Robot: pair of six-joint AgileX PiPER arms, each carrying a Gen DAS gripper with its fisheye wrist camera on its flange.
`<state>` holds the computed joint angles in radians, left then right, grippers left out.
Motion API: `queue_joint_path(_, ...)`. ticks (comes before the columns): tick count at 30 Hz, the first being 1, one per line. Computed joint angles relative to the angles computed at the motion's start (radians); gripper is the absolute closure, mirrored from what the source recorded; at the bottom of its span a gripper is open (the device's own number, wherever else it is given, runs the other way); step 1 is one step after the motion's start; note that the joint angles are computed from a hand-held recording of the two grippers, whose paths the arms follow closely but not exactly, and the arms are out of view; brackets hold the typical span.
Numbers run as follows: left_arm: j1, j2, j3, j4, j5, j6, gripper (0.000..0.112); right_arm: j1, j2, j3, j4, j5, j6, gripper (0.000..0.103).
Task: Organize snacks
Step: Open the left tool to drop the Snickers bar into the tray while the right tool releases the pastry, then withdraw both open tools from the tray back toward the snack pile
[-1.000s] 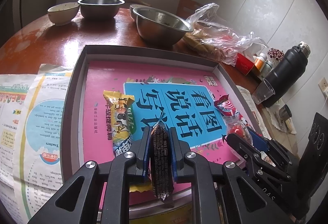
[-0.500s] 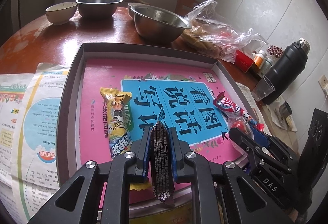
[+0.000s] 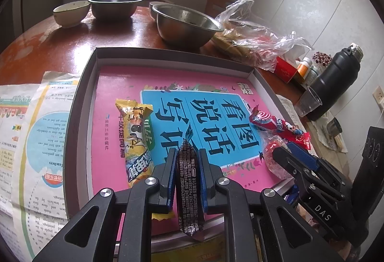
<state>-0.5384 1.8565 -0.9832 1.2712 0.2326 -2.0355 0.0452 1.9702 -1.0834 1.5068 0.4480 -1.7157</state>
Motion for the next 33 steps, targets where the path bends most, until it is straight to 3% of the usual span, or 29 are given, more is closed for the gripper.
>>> queue_joint_path(16,-0.015,-0.013,0.015,-0.019,0.022,0.002,0.086,-0.021,-0.022,0.027,-0.004,0.026,0.005,0.061)
queue_joint_path(20,-0.025,-0.022,0.018,-0.025,0.033,0.006,0.077,-0.027,-0.028,0.033,-0.003,0.032,0.002,0.061)
queue_joint_path(25,-0.041,-0.037,0.021,-0.039,0.054,0.021,0.074,-0.031,-0.040,0.042,-0.001,0.038,-0.001,0.061)
queue_joint_path(28,-0.048,-0.046,0.022,-0.051,0.063,0.032,0.061,-0.034,-0.045,0.047,0.003,0.041,-0.007,0.061)
queue_joint_path(33,-0.064,-0.067,0.028,-0.055,0.083,0.037,0.060,-0.037,-0.053,0.055,0.008,0.044,-0.010,0.061)
